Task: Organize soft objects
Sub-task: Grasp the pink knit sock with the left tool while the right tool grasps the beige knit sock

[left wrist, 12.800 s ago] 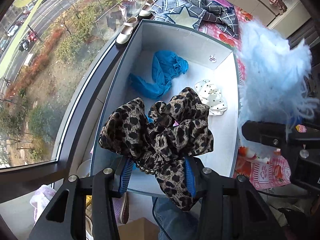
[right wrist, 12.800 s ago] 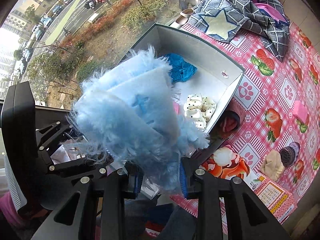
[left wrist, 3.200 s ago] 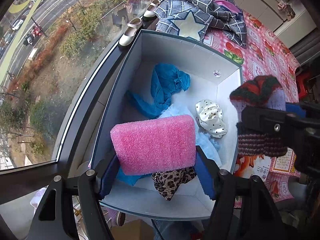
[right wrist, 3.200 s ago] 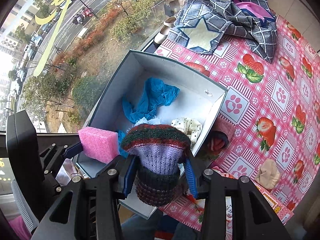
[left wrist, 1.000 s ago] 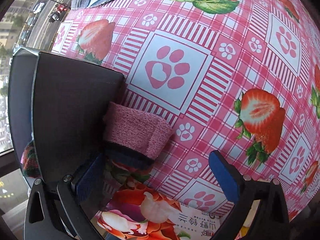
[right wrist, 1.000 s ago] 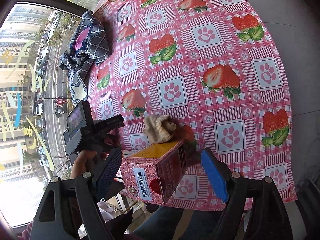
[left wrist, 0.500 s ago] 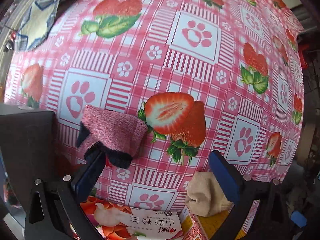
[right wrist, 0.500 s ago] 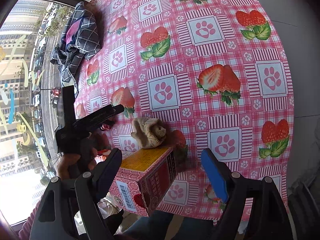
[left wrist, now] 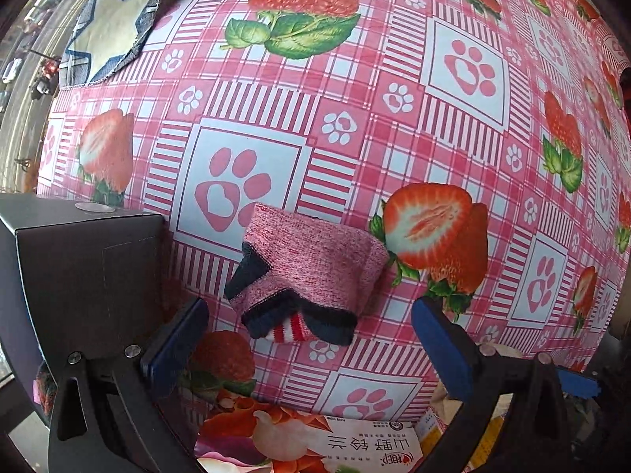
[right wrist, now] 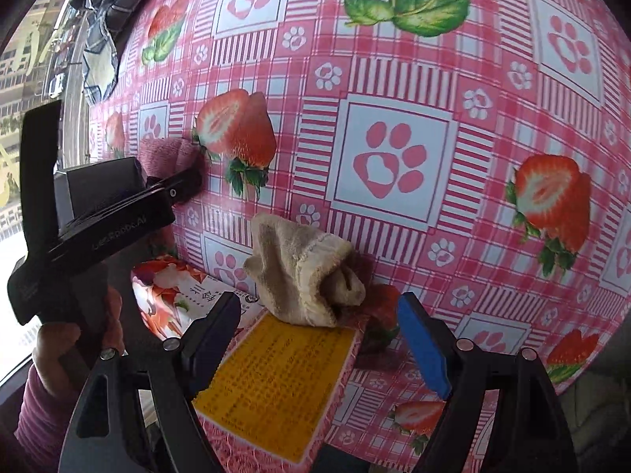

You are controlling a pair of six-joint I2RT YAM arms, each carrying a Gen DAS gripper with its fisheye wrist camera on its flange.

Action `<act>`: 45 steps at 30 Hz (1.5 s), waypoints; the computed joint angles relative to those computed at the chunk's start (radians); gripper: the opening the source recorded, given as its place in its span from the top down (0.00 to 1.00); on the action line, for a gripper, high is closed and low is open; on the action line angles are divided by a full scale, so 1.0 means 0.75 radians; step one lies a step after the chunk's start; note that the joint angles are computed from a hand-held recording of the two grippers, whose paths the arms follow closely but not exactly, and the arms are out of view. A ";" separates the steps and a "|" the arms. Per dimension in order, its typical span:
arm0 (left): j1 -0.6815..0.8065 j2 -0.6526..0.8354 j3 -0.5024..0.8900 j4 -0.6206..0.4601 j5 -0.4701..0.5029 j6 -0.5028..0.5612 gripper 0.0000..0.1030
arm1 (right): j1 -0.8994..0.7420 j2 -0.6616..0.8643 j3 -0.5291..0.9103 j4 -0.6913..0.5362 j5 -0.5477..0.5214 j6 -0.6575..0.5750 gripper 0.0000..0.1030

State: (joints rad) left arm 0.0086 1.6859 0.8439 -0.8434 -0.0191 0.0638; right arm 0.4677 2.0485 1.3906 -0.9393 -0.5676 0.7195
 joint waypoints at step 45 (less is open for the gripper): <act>-0.253 0.306 0.031 0.243 0.080 -0.253 0.00 | 0.483 -0.200 -0.482 0.238 0.566 0.429 0.00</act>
State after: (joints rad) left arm -0.1811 1.9156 0.8671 -0.6609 0.0409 -0.1258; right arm 0.8298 1.8983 1.0287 -0.7609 -0.1431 1.0413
